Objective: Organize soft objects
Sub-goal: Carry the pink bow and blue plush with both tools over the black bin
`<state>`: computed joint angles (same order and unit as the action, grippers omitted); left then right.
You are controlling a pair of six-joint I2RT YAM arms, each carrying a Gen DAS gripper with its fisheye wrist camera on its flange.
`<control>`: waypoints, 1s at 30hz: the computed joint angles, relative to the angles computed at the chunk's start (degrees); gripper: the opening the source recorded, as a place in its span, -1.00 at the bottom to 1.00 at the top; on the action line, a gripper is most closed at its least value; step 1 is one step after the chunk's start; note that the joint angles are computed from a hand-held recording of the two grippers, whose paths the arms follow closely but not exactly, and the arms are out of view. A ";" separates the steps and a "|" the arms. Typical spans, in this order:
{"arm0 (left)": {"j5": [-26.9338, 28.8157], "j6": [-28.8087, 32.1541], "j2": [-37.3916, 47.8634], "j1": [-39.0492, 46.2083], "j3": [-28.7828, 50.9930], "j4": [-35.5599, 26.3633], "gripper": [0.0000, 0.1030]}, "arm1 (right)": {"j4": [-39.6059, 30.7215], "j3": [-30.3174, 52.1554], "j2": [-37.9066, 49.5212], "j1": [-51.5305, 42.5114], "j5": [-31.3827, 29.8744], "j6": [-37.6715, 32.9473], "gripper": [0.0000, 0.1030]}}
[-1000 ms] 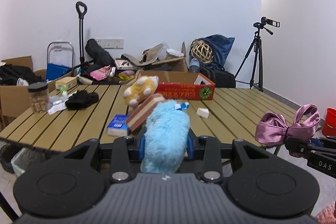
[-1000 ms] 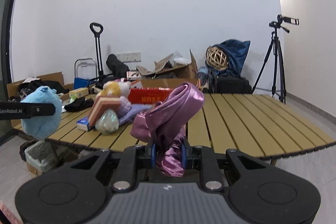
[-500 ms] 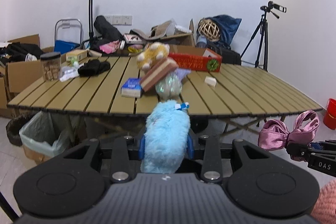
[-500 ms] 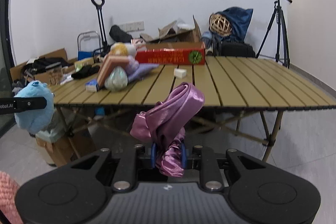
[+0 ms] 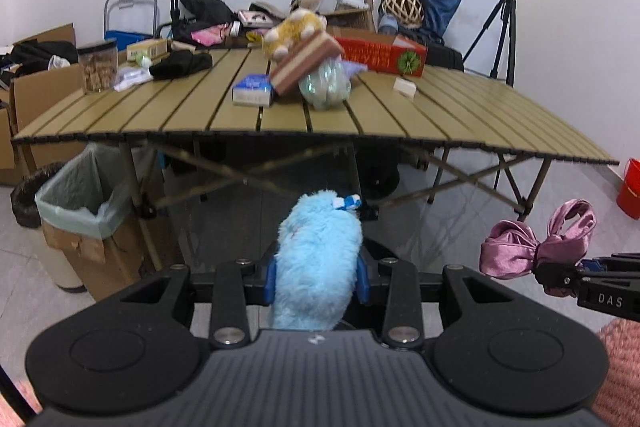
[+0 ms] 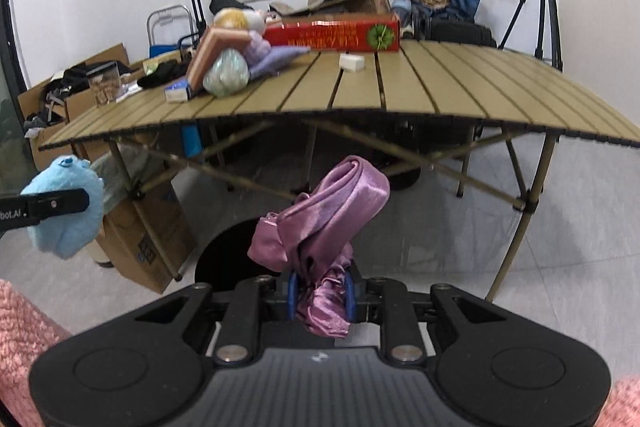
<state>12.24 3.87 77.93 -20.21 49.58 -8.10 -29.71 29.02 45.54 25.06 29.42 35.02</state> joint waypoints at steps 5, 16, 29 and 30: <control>-0.37 0.27 0.73 0.06 -1.35 -0.18 -0.31 | 0.90 -0.86 2.33 -0.31 -2.29 0.99 -0.59; -0.63 0.41 1.90 0.19 -2.37 0.29 -0.31 | 3.66 -1.04 6.70 -1.68 -5.77 0.01 -0.59; -1.14 0.18 7.92 1.96 0.05 0.49 -0.31 | 13.80 1.81 20.74 -6.66 -13.40 -7.98 -0.59; -1.29 0.12 8.48 2.02 0.43 0.43 -0.31 | 15.01 2.34 22.49 -7.20 -14.09 -8.83 -0.59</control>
<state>10.95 3.98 86.41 -18.19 50.01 -7.66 -14.71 31.37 68.03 17.85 15.33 26.19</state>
